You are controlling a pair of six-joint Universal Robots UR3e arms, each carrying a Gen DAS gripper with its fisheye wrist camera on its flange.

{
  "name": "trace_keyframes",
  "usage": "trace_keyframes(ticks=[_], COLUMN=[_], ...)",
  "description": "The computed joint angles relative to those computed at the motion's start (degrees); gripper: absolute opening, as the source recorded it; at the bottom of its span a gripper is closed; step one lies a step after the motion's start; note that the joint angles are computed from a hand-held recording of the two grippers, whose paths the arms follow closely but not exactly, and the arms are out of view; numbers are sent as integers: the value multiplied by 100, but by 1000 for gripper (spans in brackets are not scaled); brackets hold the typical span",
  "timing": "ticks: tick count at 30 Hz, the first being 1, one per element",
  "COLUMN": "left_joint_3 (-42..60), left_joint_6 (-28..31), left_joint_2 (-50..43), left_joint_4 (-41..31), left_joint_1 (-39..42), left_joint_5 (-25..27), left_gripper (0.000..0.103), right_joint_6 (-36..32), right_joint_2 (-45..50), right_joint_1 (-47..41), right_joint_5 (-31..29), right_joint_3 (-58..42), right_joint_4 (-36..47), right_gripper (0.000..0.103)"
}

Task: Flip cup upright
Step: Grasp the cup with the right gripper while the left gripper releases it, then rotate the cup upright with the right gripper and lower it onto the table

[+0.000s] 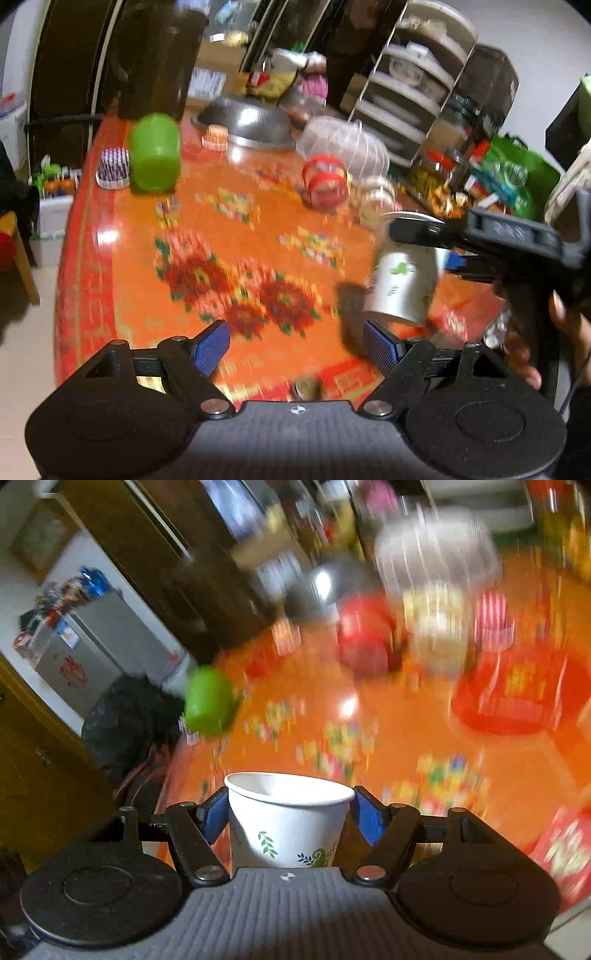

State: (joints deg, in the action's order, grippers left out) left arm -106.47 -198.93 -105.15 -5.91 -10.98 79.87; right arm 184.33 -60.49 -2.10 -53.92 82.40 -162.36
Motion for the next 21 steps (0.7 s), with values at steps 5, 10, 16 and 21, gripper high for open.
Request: trace_keyframes(ticks=[5, 10, 16, 21], left_joint_3=[-152, -370, -522, -755], left_joint_6=[10, -245, -391, -368], left_joint_2=[-12, -154, -326, -340], left_joint_4=[710, 1406, 1952, 2269], left_joint_1=[191, 300, 393, 388], left_joint_5=[-64, -169, -459, -452], left_gripper=[82, 82, 82, 82], right_joint_6=[-370, -454, -716, -735], right_joint_2=[-73, 1490, 3089, 3262], right_joint_1=[380, 696, 1167, 1298], right_joint_5=[-1219, -1744, -2449, -2648], right_joint_3=[1431, 1906, 1351, 849], right_joint_4=[-3622, -6979, -8854, -8608], right_gripper=[71, 71, 71, 71])
